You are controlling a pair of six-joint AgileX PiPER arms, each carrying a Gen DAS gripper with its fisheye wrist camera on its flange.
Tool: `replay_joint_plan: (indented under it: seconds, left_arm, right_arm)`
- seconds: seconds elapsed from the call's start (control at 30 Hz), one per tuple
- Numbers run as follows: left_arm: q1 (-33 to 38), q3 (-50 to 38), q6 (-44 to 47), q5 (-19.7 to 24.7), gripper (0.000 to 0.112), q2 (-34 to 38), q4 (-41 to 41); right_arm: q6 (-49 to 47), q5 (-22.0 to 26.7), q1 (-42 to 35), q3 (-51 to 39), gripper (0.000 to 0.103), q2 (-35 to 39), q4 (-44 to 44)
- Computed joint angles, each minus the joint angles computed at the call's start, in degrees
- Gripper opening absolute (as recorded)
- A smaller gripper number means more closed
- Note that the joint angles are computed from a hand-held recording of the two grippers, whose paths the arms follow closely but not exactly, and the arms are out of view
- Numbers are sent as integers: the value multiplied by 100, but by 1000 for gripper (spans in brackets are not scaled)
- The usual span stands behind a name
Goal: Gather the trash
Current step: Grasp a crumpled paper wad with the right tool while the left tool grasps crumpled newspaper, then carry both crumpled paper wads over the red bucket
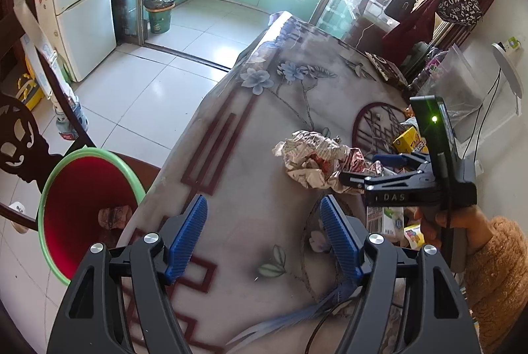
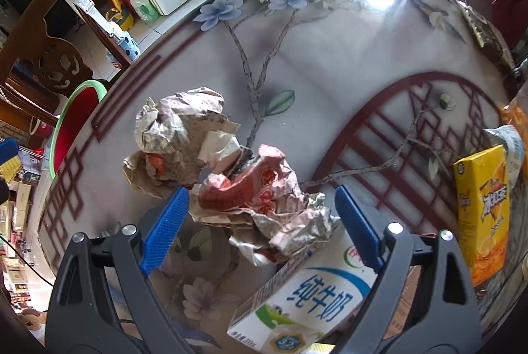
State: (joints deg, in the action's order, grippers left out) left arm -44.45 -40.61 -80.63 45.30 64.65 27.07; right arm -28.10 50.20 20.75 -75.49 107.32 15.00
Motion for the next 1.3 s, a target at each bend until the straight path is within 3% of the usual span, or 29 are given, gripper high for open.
replay_joint_plan:
  seconds: [0.23,0.43,0.53,0.7,0.87,1.03,1.2,1.3]
  left_arm:
    - [356,-481,524,-535,69,792,-181]
    - [450,-714,784,-862,70,1290,-303]
    - [616,-791,830,-1133,70,1582,-372]
    - [963,-1267,1190,-1506,70,2350,-604]
    - [1148,-1894,1964,-1541,70,3122,-1251]
    - [1125,-2132,2427,-1666,70,3577,-1610]
    - [1049,-2019,2400,-1769,48,3455,-1380]
    - [1007,-1920,2329,-1668,46,3247,-1193]
  right_arm:
    - [-363,128,-237,131,55,-2,363]
    - [-488,-3,-393,463,55,-341,555]
    - [-451,-67,-469,517,65,-364,570]
    - [265,-328,-418,612,65,-366,-114]
    - [457,-358,-640,675,46,-541,-140]
    - [645,-411,-945,773,43,-885,-107]
    - [701,-433,-1125,897,43,-1429,116]
    - [896,-548,-1074,1076,43,-1745,174]
